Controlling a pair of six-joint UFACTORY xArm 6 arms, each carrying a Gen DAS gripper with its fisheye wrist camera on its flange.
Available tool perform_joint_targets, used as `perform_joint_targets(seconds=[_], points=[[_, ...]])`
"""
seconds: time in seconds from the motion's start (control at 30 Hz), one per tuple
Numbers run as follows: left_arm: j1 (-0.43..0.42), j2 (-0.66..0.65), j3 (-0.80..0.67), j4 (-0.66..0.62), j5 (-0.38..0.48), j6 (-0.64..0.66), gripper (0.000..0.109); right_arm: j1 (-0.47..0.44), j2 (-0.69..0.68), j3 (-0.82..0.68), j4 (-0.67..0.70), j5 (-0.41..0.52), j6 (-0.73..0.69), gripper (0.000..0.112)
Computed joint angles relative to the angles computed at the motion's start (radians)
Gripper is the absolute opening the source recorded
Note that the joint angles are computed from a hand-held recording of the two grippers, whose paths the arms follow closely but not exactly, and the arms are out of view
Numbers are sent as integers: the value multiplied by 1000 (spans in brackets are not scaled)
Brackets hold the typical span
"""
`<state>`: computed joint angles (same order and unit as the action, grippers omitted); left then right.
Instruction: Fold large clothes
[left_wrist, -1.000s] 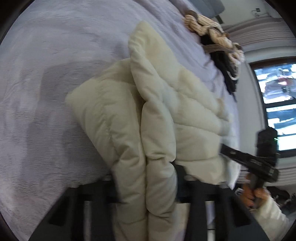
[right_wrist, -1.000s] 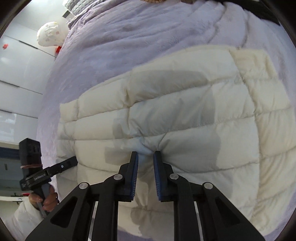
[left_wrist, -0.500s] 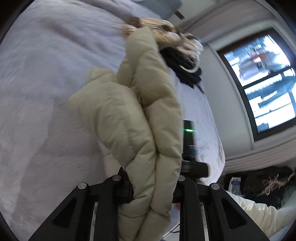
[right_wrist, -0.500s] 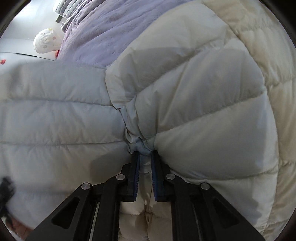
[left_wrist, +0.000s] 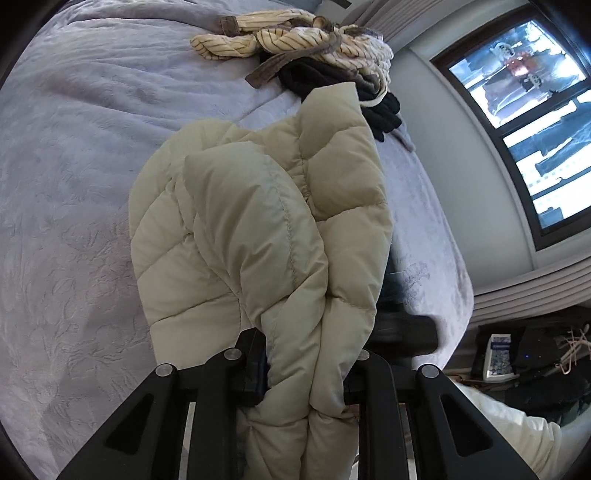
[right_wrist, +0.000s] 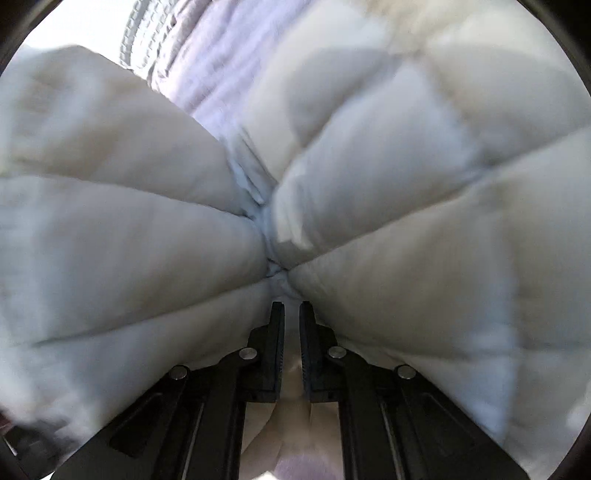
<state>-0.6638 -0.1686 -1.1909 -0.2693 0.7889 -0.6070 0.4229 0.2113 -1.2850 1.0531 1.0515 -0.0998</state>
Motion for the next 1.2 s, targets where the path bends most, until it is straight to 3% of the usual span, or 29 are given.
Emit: perform_joint_targets(seconds=[0.07,0.1,0.13,0.17,0.2,0.3,0.37,0.4,0.43,0.57,0.63,0.7,0.93,1.07,1.1,1.13,1.17,1.2], points=[[-14,-4,12,12,6,-12,24,-45,-55,33,5,17,-23,14],[-22,15,-7,20,16,-16,24,-69,-89,53,-5,19,-29,30],[-29,28,-19,26,21,-20,24,-102,-139,85,-23,7,-37,58],[-33,41,-31,27,25,-20,24,-129,-185,117,-40,-10,-46,68],[-39,53,-41,29,28,-23,24,-152,-226,145,-61,-27,-50,69],[-57,102,-90,51,42,-34,24,-218,-335,228,-198,-81,-15,65],[-64,134,-118,53,53,-26,24,-249,-360,264,-242,-77,1,39],[-73,151,-135,53,60,-25,24,-263,-358,277,-236,-59,1,19],[-79,175,-157,50,66,-18,24,-269,-343,284,-219,-43,-7,9],[-104,260,-224,24,58,32,25,-265,-286,335,-169,-27,-84,8],[-115,294,-236,-37,18,96,37,-285,-234,321,-124,-14,-117,8],[-125,314,-233,-113,-26,164,66,-271,-202,312,-81,-25,-125,8],[-161,376,-287,-136,-37,229,68,-274,-147,258,-61,14,-149,8],[-175,401,-316,-57,-29,190,68,-319,-185,267,-71,27,-143,10],[-178,406,-320,-40,-28,187,68,-331,-197,269,-77,26,-138,26],[-186,414,-332,-3,-20,176,68,-343,-204,269,-81,26,-135,64],[-190,418,-342,20,-14,169,69,-361,-218,272,-75,29,-138,80],[-199,425,-354,56,-5,162,77,-372,-221,261,-59,30,-141,89]])
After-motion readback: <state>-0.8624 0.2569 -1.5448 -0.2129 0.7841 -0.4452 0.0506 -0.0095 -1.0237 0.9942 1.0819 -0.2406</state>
